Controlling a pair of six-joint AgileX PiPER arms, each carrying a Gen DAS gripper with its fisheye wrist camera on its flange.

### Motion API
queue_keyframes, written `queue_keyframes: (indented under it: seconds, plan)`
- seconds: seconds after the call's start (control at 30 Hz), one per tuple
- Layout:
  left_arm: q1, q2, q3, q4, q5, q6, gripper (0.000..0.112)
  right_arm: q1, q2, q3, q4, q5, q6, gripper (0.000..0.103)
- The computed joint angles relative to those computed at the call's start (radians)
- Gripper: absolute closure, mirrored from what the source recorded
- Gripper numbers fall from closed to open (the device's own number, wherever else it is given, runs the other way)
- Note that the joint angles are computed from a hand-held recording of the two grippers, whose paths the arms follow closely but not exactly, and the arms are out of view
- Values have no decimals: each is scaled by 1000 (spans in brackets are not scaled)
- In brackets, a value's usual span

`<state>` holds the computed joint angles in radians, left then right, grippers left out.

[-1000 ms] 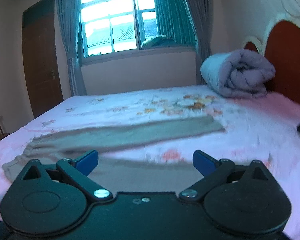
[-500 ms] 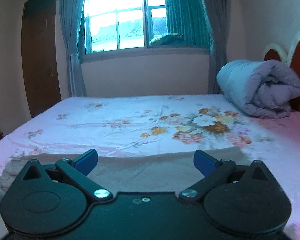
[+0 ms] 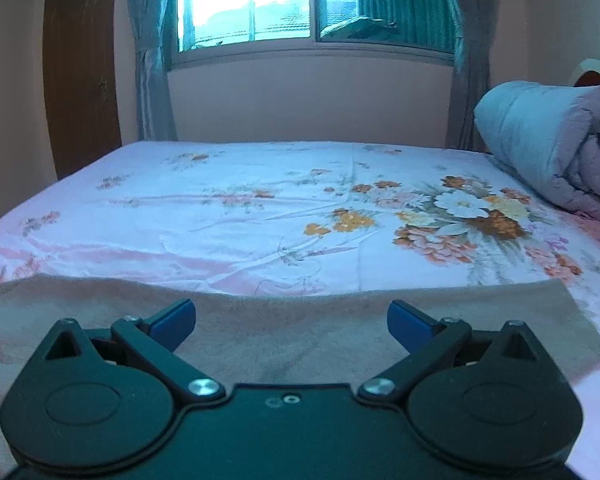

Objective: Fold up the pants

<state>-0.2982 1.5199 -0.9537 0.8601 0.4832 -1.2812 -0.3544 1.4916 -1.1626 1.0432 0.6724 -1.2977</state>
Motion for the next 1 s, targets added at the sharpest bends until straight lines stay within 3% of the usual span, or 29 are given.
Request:
queue_keyframes:
  seconds: [0.07,0.1,0.23,0.33,0.5,0.63,0.73,0.93,0.97,1.0]
  plan:
    - [-25,-13,12,62,-1,-37,99,32,33,-23,-1,-21,-13,7]
    - [-40,-41,32,112,-2,-79,102,49,54,-42,-8,-24,-14,9]
    - [-101,-194,110,314,12,-281,103,97,139,-133,-60,11,-18,14]
    - [-153,-252,105,324,68,-271,103,130,188,-170,-60,18,-102,18]
    - [-231,-325,111,341,144,-280,103,155,265,-219,-63,37,-240,36]
    - [-227,-344,123,358,139,-291,103,158,337,-300,-99,88,-305,38]
    - [-212,-364,141,357,121,-292,103,176,393,-378,-196,107,-266,48]
    - [-180,-334,118,292,98,-224,103,198,488,-528,-324,203,-200,49]
    - [-170,-331,116,278,90,-210,103,201,498,-550,-342,226,-183,61]
    - [-164,-328,117,271,83,-201,103,202,508,-572,-360,267,-169,82]
